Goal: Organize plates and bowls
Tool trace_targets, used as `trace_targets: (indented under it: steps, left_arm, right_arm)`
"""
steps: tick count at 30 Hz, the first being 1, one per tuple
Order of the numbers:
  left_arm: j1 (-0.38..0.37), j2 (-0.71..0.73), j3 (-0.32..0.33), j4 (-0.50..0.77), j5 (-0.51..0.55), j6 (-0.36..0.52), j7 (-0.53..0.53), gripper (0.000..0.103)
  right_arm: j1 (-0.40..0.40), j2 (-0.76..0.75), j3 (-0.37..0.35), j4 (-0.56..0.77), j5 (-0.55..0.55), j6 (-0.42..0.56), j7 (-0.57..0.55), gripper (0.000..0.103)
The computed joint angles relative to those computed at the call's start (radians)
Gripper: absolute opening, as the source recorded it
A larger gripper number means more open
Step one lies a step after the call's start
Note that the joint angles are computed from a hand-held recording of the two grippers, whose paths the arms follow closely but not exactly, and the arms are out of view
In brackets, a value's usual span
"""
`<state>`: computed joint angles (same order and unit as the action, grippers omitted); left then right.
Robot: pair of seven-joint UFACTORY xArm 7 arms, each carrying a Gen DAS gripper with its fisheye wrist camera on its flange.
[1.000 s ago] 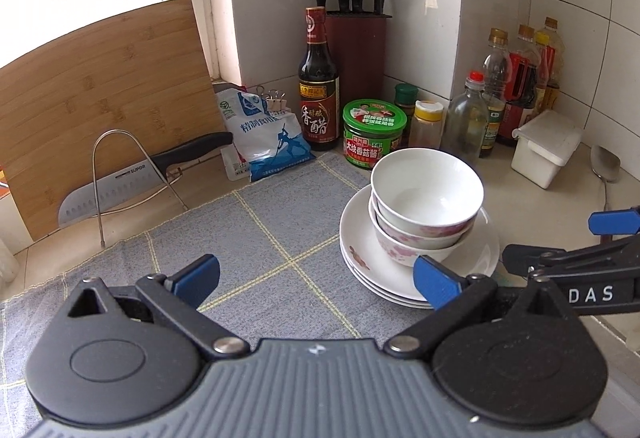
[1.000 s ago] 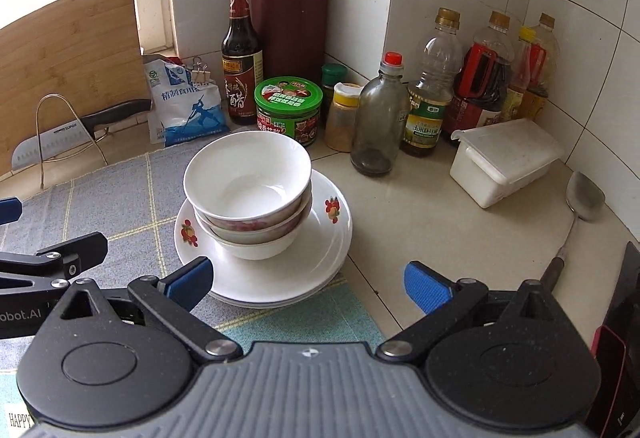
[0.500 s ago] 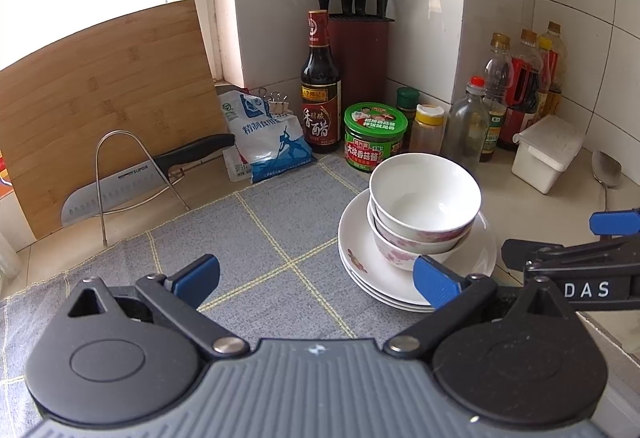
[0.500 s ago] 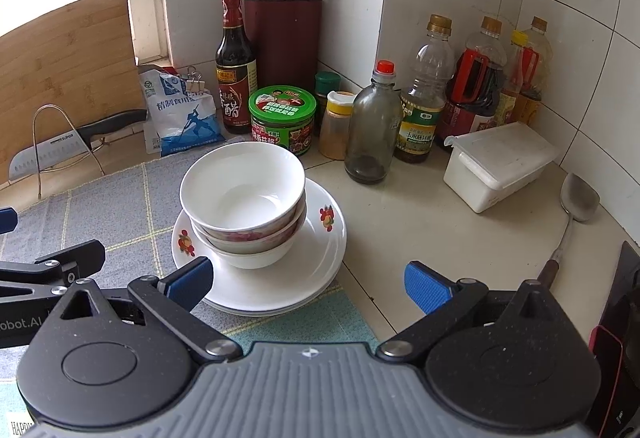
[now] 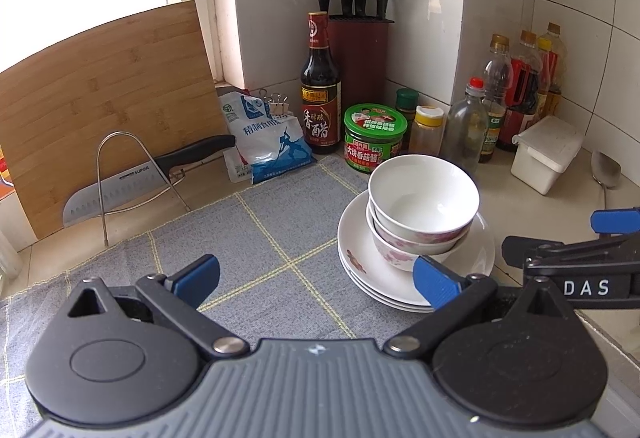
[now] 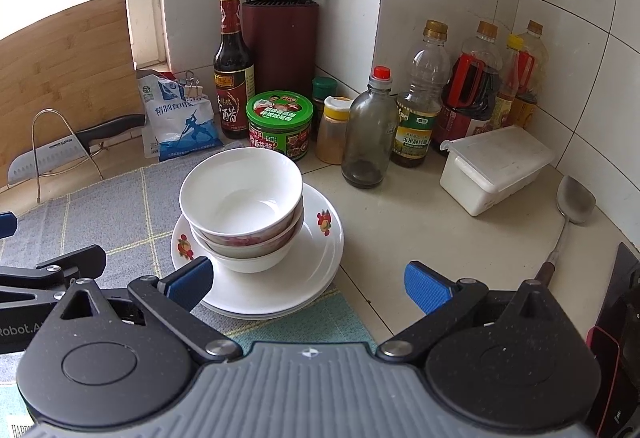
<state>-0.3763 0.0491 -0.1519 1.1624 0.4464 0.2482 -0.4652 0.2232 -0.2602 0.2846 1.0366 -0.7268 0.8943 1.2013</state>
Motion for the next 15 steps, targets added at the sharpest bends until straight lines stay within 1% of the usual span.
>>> trace_targets:
  steps: [15]
  left_arm:
    - [0.004,-0.006,-0.003,-0.006,-0.021,-0.002,0.017,0.102]
  right_arm:
    - [0.003,0.001,0.002,0.009,-0.006,0.015,-0.001,0.103]
